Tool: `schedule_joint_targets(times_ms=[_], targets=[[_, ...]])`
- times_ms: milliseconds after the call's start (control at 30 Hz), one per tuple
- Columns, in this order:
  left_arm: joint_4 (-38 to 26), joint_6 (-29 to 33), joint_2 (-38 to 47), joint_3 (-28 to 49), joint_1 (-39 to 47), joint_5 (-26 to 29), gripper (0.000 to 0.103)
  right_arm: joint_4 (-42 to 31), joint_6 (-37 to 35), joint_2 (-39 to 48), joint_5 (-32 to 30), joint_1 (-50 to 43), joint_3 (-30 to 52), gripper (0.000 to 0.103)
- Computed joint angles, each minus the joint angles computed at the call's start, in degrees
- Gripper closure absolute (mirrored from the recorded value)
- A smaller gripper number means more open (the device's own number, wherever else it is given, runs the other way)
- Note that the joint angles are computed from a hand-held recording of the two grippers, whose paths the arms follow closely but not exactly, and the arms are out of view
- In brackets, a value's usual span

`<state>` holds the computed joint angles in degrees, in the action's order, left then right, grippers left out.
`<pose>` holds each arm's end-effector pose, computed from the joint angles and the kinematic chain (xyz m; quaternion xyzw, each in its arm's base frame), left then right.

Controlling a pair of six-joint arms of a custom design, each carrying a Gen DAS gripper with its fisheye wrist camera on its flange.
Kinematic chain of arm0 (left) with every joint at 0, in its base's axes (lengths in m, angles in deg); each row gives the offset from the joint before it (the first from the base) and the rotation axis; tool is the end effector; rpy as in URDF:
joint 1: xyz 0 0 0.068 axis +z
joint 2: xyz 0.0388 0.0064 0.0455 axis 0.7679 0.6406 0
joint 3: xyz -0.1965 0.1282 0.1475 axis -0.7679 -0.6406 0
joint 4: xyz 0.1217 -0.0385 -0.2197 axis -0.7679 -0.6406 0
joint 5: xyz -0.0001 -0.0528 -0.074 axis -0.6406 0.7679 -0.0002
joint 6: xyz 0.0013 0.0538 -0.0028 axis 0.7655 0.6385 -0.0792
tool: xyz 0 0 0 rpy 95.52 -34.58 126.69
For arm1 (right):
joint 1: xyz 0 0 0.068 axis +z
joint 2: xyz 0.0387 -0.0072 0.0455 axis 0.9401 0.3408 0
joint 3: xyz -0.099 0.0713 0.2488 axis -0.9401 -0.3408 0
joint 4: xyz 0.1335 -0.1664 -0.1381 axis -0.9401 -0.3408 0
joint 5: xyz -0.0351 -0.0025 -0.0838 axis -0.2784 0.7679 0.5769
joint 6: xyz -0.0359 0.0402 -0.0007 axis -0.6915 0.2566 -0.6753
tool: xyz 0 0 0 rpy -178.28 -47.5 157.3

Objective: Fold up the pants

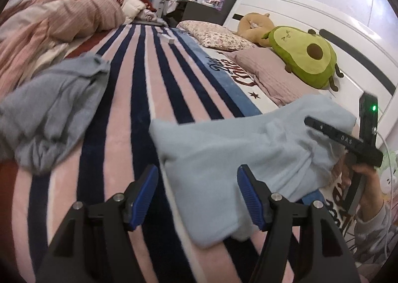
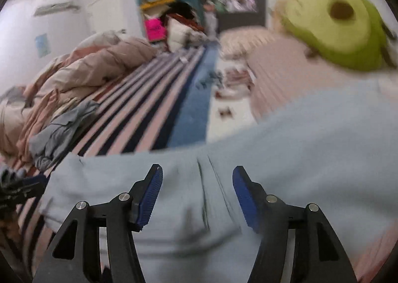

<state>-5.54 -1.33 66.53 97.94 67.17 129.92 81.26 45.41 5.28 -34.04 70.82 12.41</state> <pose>0.3090 0.0685 0.1571 0.2124 0.8809 -0.2454 0.3446 0.2477 0.0032 0.1929 0.0608 0.8922 0.0344 0.4461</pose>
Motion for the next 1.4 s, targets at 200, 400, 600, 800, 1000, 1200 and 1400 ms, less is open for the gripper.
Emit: schedule_joint_targets(times_ms=[200, 400, 600, 800, 1000, 1200, 1400], targets=[[1.1, -2.8, 4.6, 5.1, -5.6, -5.9, 0.041, -15.5, -7.6, 19.3, -5.7, -1.6, 18.9, 0.037], [4.0, -5.8, 7.9, 5.4, -6.4, -7.5, 0.041, -11.9, -10.4, 19.5, -11.6, -2.4, 15.3, 0.098], [6.1, -6.0, 8.4, 3.6, -6.9, -10.0, 0.041, -3.9, -8.0, 11.5, -5.7, -2.7, 8.8, 0.099], [7.3, -6.0, 8.4, 2.8, -6.2, -9.1, 0.04, -7.6, -6.0, 15.3, -6.4, -3.9, 10.9, 0.072], [10.1, -6.8, 5.3, 0.4, -5.4, -9.2, 0.04, -14.3, -7.3, -8.9, -1.3, -10.0, 4.1, 0.041], [8.9, -6.7, 1.9, -0.3, -3.4, -5.6, 0.04, -33.3, -9.2, -20.7, -7.8, -30.8, 8.5, 0.034], [8.2, -7.1, 1.8, 0.1, -3.2, -5.2, 0.04, -32.3, -9.3, -14.4, -23.1, -44.6, 7.2, 0.034]])
